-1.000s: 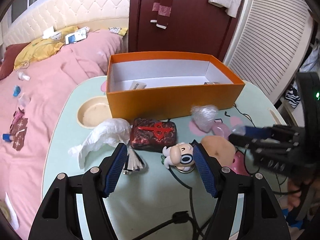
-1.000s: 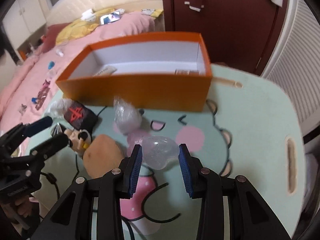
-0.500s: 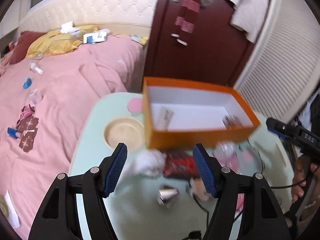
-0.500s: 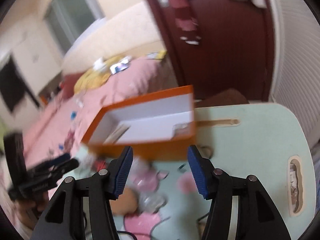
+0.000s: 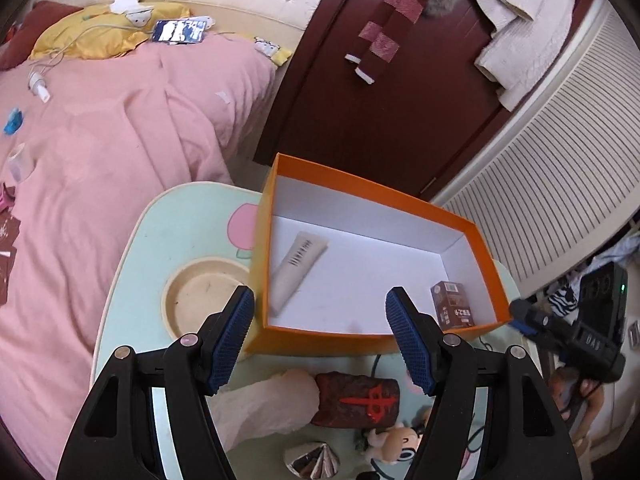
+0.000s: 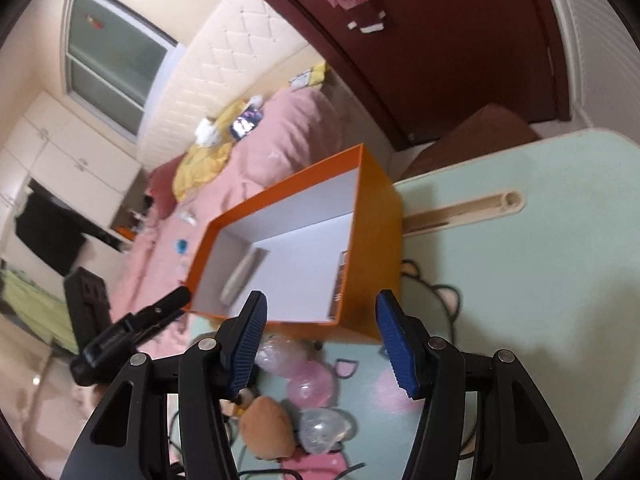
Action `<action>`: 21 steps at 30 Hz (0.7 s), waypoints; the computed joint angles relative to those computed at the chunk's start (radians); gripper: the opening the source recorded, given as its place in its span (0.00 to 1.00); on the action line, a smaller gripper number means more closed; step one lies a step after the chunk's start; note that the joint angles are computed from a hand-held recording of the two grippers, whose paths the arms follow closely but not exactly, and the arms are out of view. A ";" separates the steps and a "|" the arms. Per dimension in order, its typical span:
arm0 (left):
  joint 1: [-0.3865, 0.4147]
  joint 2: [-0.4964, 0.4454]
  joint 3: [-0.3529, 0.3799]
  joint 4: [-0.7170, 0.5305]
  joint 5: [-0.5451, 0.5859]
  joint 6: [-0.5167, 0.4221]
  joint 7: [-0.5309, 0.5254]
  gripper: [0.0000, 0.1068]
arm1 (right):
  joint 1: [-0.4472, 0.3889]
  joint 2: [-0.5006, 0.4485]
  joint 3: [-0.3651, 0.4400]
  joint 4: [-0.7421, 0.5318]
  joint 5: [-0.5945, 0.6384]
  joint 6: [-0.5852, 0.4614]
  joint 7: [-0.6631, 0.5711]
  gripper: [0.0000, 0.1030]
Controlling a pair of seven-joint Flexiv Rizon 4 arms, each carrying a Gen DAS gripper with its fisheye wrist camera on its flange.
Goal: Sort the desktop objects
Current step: 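Reach into the box and grasp the white RED EARTH tube with the right tool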
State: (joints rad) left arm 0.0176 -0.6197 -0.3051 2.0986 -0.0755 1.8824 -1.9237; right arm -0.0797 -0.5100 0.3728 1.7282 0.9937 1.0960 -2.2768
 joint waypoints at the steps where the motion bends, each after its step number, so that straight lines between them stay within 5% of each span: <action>1: 0.015 -0.002 -0.015 0.004 0.009 0.006 -0.001 0.65 | 0.003 0.001 -0.006 -0.003 -0.008 0.003 0.004 0.55; 8: 0.059 -0.010 -0.049 0.030 0.069 0.069 -0.020 0.65 | 0.073 0.029 -0.064 -0.072 -0.232 -0.134 0.156 0.56; 13: -0.145 0.023 0.162 0.057 -0.034 0.179 -0.021 0.65 | 0.197 -0.023 -0.124 -0.204 -0.500 -0.338 0.398 0.56; 17: -0.299 0.033 0.301 0.104 -0.200 0.324 0.007 0.65 | 0.235 -0.194 -0.092 -0.438 -0.531 -0.617 0.556 0.56; 21: -0.450 0.025 0.390 0.150 -0.476 0.450 0.103 0.65 | 0.331 -0.289 -0.108 -0.527 -0.607 -0.643 0.679 0.56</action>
State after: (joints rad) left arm -0.4321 -0.5952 0.0851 2.2490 -0.5519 2.3323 -1.8210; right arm 0.2517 -0.7995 0.2647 1.2007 0.3862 0.4525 -1.5978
